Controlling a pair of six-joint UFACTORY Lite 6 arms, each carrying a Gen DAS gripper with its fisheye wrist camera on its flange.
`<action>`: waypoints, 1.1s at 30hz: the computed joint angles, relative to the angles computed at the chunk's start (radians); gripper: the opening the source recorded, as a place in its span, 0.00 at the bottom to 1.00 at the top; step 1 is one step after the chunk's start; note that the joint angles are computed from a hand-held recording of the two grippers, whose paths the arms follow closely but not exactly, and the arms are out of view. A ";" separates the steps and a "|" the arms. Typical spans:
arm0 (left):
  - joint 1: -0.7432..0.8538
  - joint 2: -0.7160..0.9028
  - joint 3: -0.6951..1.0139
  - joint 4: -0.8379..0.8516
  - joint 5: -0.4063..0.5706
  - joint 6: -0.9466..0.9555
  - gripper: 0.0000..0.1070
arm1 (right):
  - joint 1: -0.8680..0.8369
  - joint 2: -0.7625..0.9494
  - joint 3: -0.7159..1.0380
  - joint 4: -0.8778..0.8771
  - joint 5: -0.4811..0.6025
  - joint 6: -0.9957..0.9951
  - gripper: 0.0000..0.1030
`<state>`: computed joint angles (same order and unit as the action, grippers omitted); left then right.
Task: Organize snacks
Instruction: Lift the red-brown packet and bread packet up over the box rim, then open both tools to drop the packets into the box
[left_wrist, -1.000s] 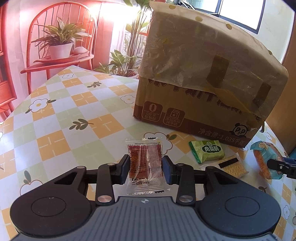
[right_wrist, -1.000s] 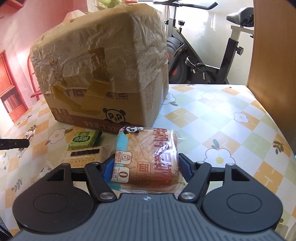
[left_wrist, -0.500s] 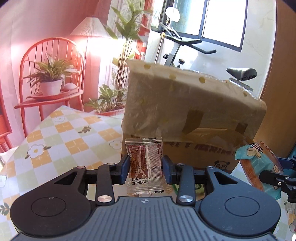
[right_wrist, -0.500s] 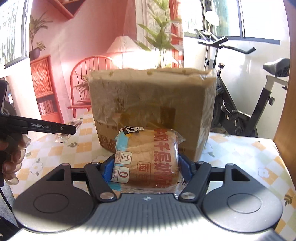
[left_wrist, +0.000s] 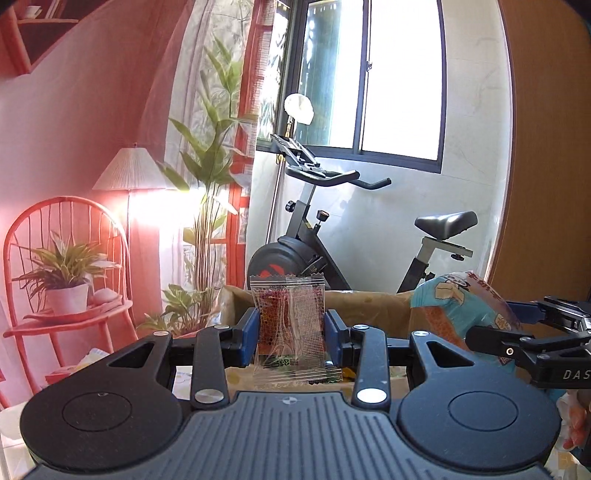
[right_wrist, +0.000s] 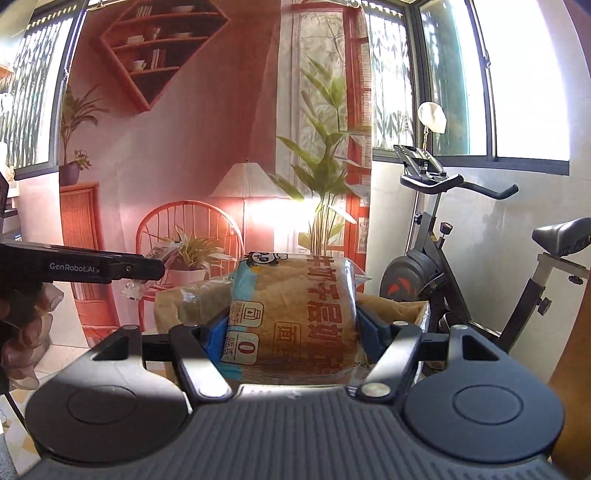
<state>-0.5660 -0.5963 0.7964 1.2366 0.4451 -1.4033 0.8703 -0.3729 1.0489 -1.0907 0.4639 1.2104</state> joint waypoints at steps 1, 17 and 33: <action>0.030 0.069 0.053 0.004 -0.034 0.003 0.37 | -0.071 0.066 0.054 0.072 -0.047 -0.079 0.68; 0.223 0.489 0.385 -0.245 -0.132 0.290 0.65 | -0.284 0.399 0.295 0.399 -0.088 -0.392 0.77; 0.105 0.038 0.059 -0.409 0.005 0.458 0.65 | -0.094 0.064 0.026 0.351 0.012 -0.267 0.77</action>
<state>-0.4606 -0.5585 0.8556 0.8276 0.4496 -0.9456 0.7760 -0.3093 1.0750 -0.7394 0.4757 0.9433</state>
